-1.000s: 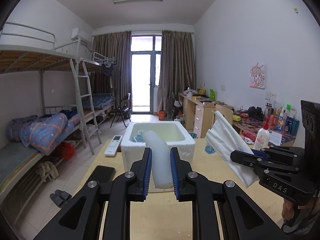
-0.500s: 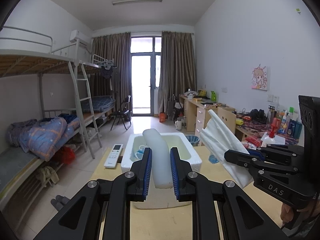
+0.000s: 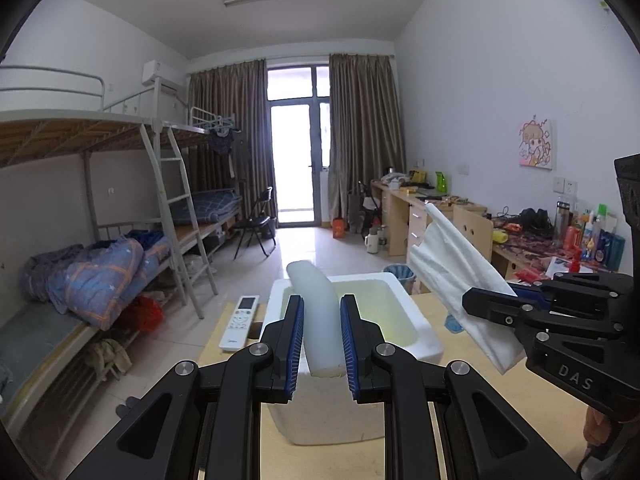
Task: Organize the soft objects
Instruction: 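Carry the foam stick and paper towel toward the foam box with both tools, then lower the paper towel into the foam box and open the right tool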
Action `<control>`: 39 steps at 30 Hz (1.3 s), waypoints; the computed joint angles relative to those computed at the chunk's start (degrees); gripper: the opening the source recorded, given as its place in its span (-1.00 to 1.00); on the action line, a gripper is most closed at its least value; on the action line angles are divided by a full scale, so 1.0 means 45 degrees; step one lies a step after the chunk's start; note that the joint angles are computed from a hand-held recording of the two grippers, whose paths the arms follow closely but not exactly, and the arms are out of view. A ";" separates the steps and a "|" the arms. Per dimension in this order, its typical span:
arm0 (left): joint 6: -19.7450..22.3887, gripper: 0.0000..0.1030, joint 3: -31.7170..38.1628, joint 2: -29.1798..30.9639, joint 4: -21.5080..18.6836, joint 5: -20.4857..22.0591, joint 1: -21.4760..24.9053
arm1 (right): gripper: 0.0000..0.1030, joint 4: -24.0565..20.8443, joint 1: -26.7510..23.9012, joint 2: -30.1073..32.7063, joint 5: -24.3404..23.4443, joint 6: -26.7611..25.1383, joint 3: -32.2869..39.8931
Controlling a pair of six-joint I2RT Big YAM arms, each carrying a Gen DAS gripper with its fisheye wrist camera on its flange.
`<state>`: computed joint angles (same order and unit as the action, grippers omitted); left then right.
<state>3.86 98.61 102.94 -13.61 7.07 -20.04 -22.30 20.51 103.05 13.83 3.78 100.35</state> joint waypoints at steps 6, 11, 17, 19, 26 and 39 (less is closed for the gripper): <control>-0.0152 -0.62 0.0988 0.0667 -0.0481 0.0074 0.0105 | -0.75 -0.0711 -0.0178 0.0569 -0.0579 0.0091 0.1042; -0.0036 -0.62 0.1692 0.1168 -0.0803 -0.0002 0.0076 | -0.75 -0.1341 -0.0337 0.1157 -0.0777 0.0071 0.2105; 0.0042 -0.62 0.2424 0.1636 -0.1157 0.0144 0.0116 | -0.75 -0.1900 -0.0479 0.1788 -0.0994 0.0045 0.3065; 0.0103 -0.62 0.2545 0.1716 -0.1126 0.0091 0.0110 | -0.75 -0.2066 -0.0482 0.1998 -0.1036 -0.0012 0.3376; 0.0186 -0.62 0.3126 0.2095 -0.1269 -0.0042 0.0176 | -0.75 -0.2859 -0.0590 0.2796 -0.1304 0.0009 0.4638; 0.0143 -0.62 0.3949 0.2634 -0.1743 -0.0185 0.0300 | -0.74 -0.4041 -0.0742 0.4001 -0.1832 0.0124 0.6392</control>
